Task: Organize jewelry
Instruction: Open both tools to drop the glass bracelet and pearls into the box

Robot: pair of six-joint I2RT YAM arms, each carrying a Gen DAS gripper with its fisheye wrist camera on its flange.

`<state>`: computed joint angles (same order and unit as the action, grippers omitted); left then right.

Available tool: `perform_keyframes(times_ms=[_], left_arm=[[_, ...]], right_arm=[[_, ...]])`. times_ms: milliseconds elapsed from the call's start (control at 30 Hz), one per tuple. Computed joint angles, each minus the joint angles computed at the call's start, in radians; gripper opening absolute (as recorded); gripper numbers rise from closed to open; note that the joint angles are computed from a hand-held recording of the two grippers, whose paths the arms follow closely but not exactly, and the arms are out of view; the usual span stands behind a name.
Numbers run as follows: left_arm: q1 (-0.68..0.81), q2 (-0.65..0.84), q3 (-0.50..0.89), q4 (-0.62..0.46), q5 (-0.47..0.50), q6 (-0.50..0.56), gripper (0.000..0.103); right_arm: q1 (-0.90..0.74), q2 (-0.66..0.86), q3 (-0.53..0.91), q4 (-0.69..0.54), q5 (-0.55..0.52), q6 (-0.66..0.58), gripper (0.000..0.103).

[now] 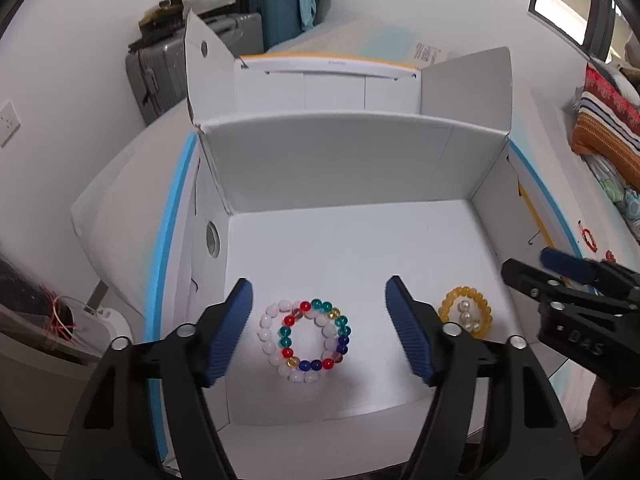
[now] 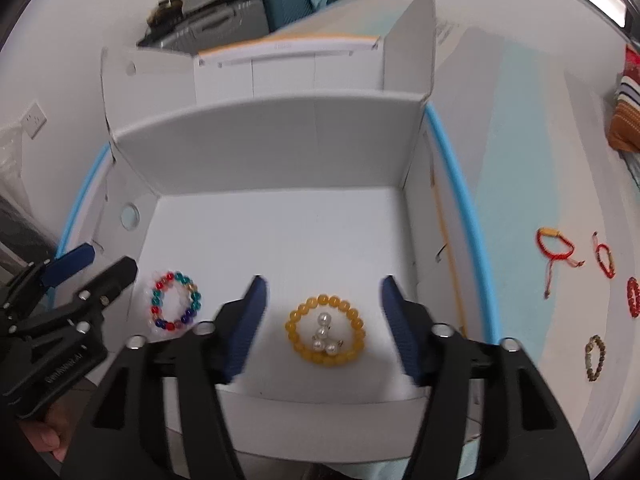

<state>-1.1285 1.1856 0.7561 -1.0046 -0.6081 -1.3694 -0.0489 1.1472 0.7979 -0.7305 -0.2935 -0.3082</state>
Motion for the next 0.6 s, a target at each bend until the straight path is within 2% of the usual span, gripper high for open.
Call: perform_keyframes(times_ms=[67,167,233,467,600], left_arm=[[-0.01,0.013,0.019,-0.012,-0.012,-0.008,0.081],[-0.028,0.033,0.042,-0.026,-0.033,-0.024,0.094],[-0.034,0.048,0.061,-0.033,-0.043,-0.027,0.097],[-0.05,0.108,0.12,-0.033,-0.038,-0.032,0.098],[-0.063,0.148,0.161,-0.026,-0.042,-0.025,0.098]], right_arm=[[-0.027,-0.025,0.005,-0.001,-0.013,-0.012,0.077],[-0.083,-0.063,0.003,0.01,-0.042,-0.044,0.09],[-0.11,-0.079,0.001,0.016,-0.057,-0.057,0.095],[-0.261,-0.104,0.009,0.005,-0.131,-0.153,0.096],[-0.385,-0.082,0.032,-0.036,-0.192,-0.247,0.096]])
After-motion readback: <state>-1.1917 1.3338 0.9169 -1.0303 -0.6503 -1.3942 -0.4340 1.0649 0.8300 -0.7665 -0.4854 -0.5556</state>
